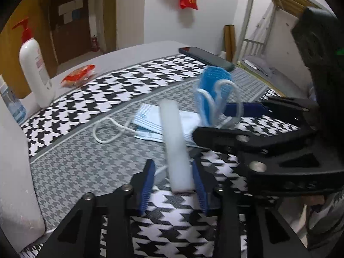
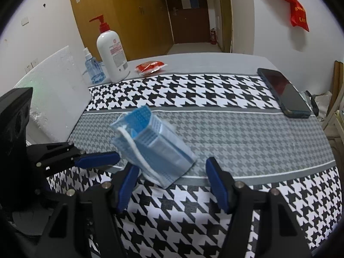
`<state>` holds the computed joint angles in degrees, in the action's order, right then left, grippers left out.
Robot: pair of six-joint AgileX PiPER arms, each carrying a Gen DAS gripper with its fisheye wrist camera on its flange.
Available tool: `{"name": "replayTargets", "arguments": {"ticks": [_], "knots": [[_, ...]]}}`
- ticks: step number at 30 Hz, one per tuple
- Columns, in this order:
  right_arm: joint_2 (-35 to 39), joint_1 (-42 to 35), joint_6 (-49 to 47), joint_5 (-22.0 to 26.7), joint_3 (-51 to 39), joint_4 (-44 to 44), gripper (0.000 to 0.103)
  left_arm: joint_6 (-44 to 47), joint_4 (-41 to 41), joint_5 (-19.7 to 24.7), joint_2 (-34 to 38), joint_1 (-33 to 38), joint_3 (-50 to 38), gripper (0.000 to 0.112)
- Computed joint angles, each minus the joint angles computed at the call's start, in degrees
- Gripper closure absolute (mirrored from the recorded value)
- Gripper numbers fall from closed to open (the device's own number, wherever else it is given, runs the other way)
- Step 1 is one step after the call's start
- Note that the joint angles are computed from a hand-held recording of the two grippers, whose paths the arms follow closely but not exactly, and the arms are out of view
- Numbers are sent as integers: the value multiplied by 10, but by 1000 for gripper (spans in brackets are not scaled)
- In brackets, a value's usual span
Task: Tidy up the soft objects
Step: 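Move the left tool to the white foam stick while the right tool approaches the blue mask, then close the left gripper on the white foam stick while the right gripper grasps the blue mask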
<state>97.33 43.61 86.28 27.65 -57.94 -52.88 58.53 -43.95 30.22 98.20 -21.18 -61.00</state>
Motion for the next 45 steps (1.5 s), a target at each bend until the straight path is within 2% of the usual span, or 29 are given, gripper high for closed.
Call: {"name": "replayTargets", "arguments": {"ticks": [2, 4, 6, 15, 19, 21, 26, 29, 33, 35, 37, 44, 45], "knots": [[3, 3, 4, 9, -3, -8, 34, 4, 3, -4, -4, -5, 5, 81], [3, 1, -2, -2, -1, -9, 34, 0, 5, -14, -5, -7, 8, 85], [3, -2, -4, -10, -1, -7, 34, 2, -3, -4, -1, -2, 3, 88], [-5, 2, 36, -9, 11, -48, 34, 2, 7, 1, -1, 0, -1, 92], [-8, -5, 14, -11, 11, -24, 34, 20, 1, -23, -24, 6, 13, 101], [-8, -8, 11, -18, 12, -21, 34, 19, 7, -38, -32, 9, 17, 101], [9, -8, -29, -24, -7, 8, 34, 10, 10, -9, -15, 23, -3, 101], [16, -9, -45, -27, -14, 20, 34, -5, 21, 4, -3, 26, -15, 100], [15, -11, -52, -31, -14, 26, 34, -28, 40, -12, -5, 20, -14, 99], [16, -11, -55, -32, -13, 27, 34, -36, 48, -24, -9, 16, -9, 85], [17, -12, -60, -32, -15, 30, 34, -56, 68, -42, -12, 10, -4, 82], [16, -14, -67, -38, -14, 34, 34, -90, 95, -13, 16, 11, -31, 79], [15, -15, -67, -40, -13, 32, 34, -85, 92, -22, 14, 8, -26, 78]]}}
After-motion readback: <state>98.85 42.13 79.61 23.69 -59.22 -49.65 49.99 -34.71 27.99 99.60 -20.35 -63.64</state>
